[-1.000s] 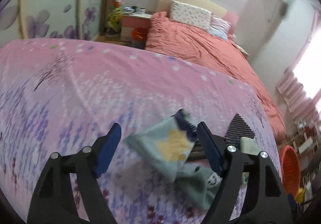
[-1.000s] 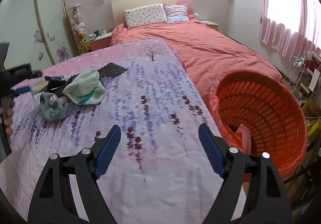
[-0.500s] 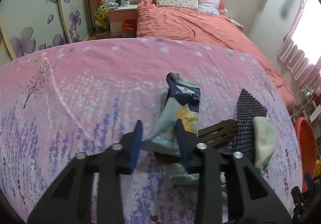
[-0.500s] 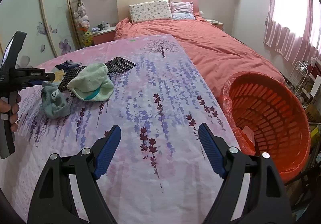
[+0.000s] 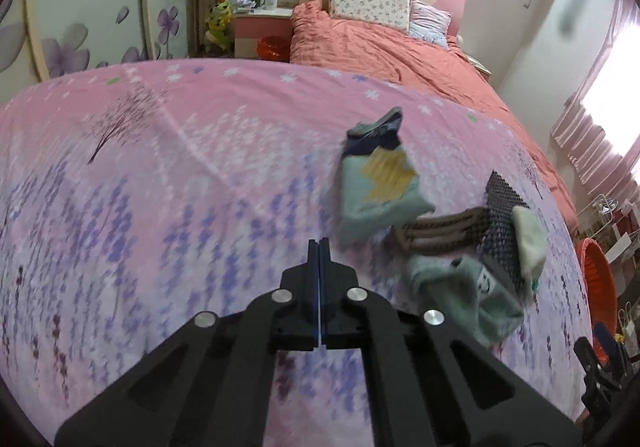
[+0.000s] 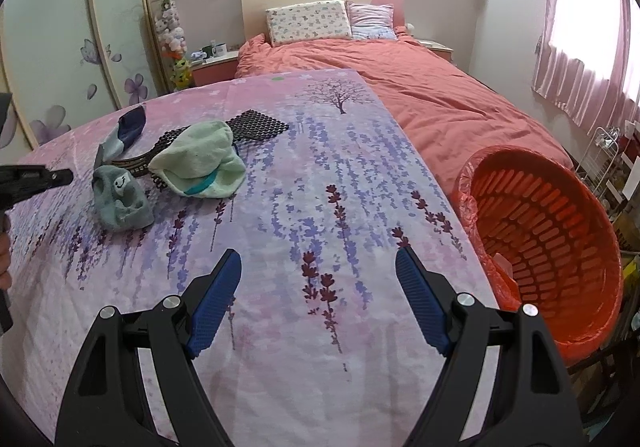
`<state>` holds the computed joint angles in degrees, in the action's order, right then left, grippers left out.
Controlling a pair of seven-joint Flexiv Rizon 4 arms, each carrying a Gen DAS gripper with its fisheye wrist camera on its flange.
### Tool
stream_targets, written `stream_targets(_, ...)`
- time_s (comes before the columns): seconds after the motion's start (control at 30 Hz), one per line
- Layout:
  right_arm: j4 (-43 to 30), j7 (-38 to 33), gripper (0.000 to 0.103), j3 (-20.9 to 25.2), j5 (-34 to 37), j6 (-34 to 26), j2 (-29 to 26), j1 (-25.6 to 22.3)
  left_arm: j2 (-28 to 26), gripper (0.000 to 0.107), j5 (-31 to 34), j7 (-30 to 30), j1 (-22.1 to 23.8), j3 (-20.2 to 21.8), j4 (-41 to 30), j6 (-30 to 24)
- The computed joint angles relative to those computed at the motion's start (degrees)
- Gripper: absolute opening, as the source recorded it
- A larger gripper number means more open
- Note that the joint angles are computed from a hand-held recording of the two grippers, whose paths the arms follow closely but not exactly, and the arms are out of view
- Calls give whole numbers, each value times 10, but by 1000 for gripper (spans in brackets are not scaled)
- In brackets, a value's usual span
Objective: Collect trash
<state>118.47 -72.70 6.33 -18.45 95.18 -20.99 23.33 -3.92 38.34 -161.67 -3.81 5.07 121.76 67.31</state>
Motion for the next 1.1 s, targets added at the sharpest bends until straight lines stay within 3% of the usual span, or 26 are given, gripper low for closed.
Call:
stream_targets(0.03,-1,0,79,1,0,0,0,0,5,7,2,-13,0,2,3,2)
stream_targets(0.1,0,0,79,-1,-1,2,0,5,8,50,8,-29,3,2,-2,8)
stream_targets(0.13,1,0,79,-2,-2,2,1,6,8,58,24,-55,1,1,-13,2)
stream_targets(0.3,-9,-10,79,26,4,-10,-5,-17,-40,70,4,-20,-2,-8,-83,-17)
stream_targets(0.47,-13,-19,79,36,10,-14,-8,-25,-116,68,-57,61,-16,3,-162,-89)
stream_targets(0.53,-15,-22,79,37,12,-15,-9,-27,-134,55,-75,77,-21,14,-175,-104)
stream_targets(0.57,-17,-24,79,42,13,-17,-10,-31,-140,43,-87,89,-21,18,-178,-110)
stream_targets(0.63,-21,-31,79,55,17,-22,-13,-42,-139,41,-100,95,-20,29,-165,-87)
stream_targets(0.87,-32,-50,79,79,33,-25,-21,-54,-62,37,-64,77,-36,52,-83,-63)
stream_targets(1.1,-62,-67,79,124,48,-19,-39,-67,39,40,-36,39,-28,7,34,-71)
